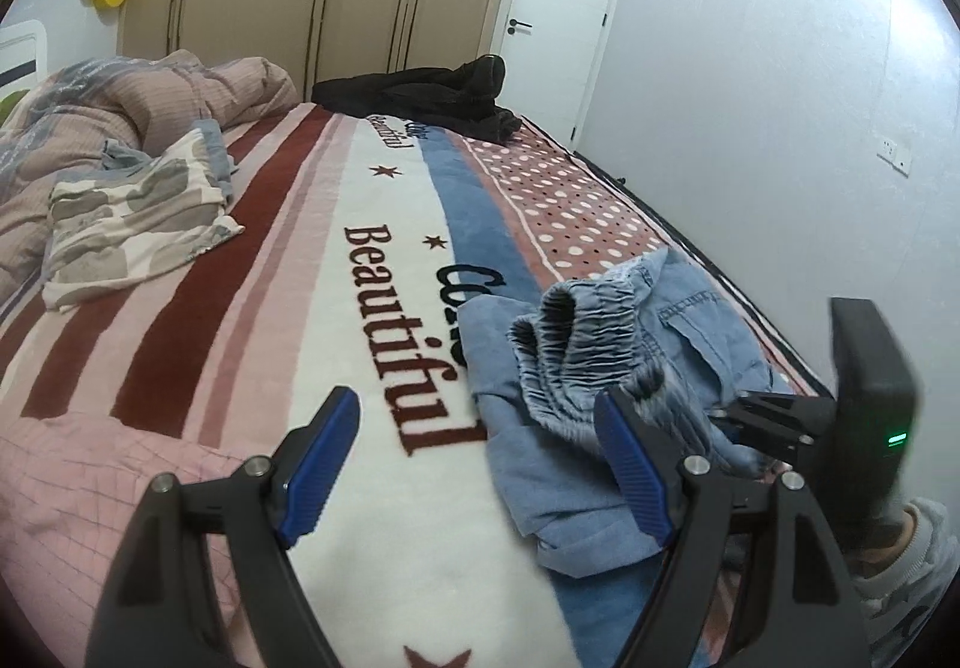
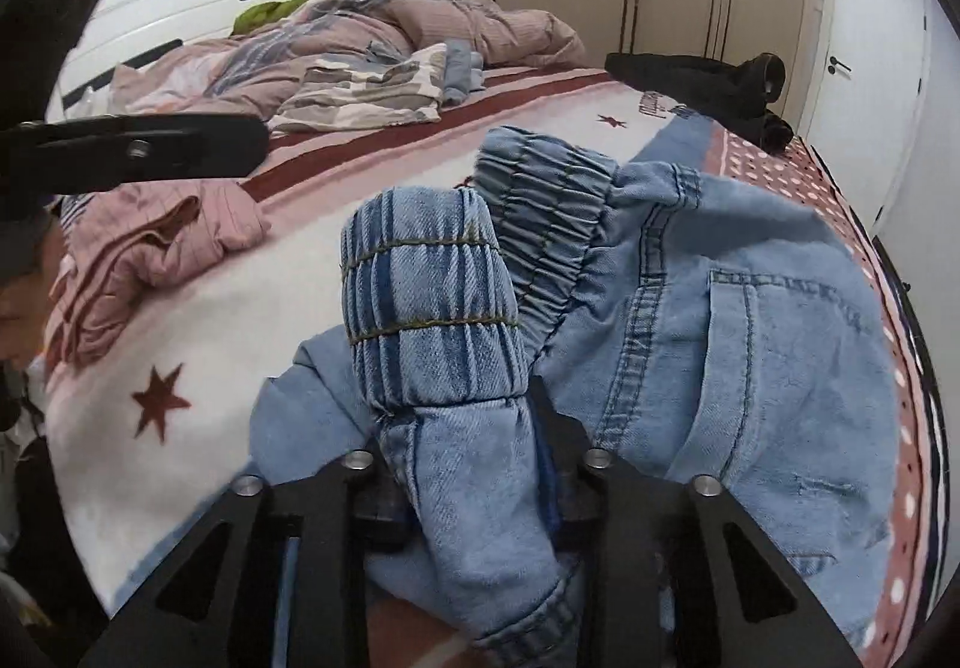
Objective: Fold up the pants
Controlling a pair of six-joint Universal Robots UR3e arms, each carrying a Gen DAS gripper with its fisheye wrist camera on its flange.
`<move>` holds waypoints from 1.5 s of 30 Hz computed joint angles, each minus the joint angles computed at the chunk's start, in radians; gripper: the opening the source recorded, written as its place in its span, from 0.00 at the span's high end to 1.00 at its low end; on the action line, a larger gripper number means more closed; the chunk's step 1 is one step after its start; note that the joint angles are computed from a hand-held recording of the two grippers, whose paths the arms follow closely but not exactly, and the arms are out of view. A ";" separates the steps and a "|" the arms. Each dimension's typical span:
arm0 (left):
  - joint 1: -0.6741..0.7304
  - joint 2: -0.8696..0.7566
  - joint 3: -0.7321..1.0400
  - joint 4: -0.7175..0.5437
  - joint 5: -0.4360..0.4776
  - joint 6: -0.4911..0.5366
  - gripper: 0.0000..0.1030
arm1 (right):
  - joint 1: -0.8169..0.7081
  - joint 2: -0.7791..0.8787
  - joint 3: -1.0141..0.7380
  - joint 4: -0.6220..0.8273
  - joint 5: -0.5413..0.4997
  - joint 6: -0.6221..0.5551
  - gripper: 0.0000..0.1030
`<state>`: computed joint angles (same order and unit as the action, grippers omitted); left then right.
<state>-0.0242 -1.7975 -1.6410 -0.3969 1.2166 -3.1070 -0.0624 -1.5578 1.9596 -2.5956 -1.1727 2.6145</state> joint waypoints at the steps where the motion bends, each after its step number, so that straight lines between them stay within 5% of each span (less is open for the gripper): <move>1: 0.001 -0.004 0.008 -0.002 -0.006 -0.005 0.25 | -0.048 -0.047 -0.009 0.105 0.090 -0.030 0.43; 3: -0.005 -0.015 0.034 -0.003 -0.011 -0.016 0.25 | -0.120 -0.111 -0.047 0.289 0.240 -0.080 0.35; 9: -0.084 -0.082 0.153 -0.038 -0.011 -0.007 0.25 | -0.314 -0.361 0.006 0.458 0.362 -0.181 0.33; 16: -0.242 -0.234 0.256 -0.062 0.248 0.057 0.25 | -0.447 -0.377 0.075 0.349 0.210 -0.142 0.33; 24: -0.207 -0.215 0.194 -0.046 0.232 0.039 0.27 | -0.560 -0.428 0.204 0.370 0.248 -0.233 0.31; 28: -0.180 -0.187 0.235 -0.004 0.102 0.049 0.31 | -0.598 -0.434 0.171 0.451 0.296 -0.254 0.32; 30: -0.188 -0.242 0.371 -0.097 0.046 0.073 0.48 | -0.605 -0.406 0.142 0.480 0.323 -0.245 0.32; 34: -0.203 -0.418 0.671 -0.319 -0.040 0.092 0.49 | -0.591 -0.374 0.133 0.455 0.327 -0.226 0.31; 40: -0.250 -0.658 1.027 -0.461 0.126 0.104 0.49 | -0.617 -0.373 0.129 0.498 0.362 -0.265 0.31; 43: -0.244 -0.782 1.226 -0.582 0.215 0.090 0.31 | -0.633 -0.362 0.123 0.532 0.393 -0.294 0.31; 45: -0.192 -0.794 1.217 -0.615 0.124 0.050 0.25 | -0.632 -0.352 0.123 0.528 0.398 -0.294 0.29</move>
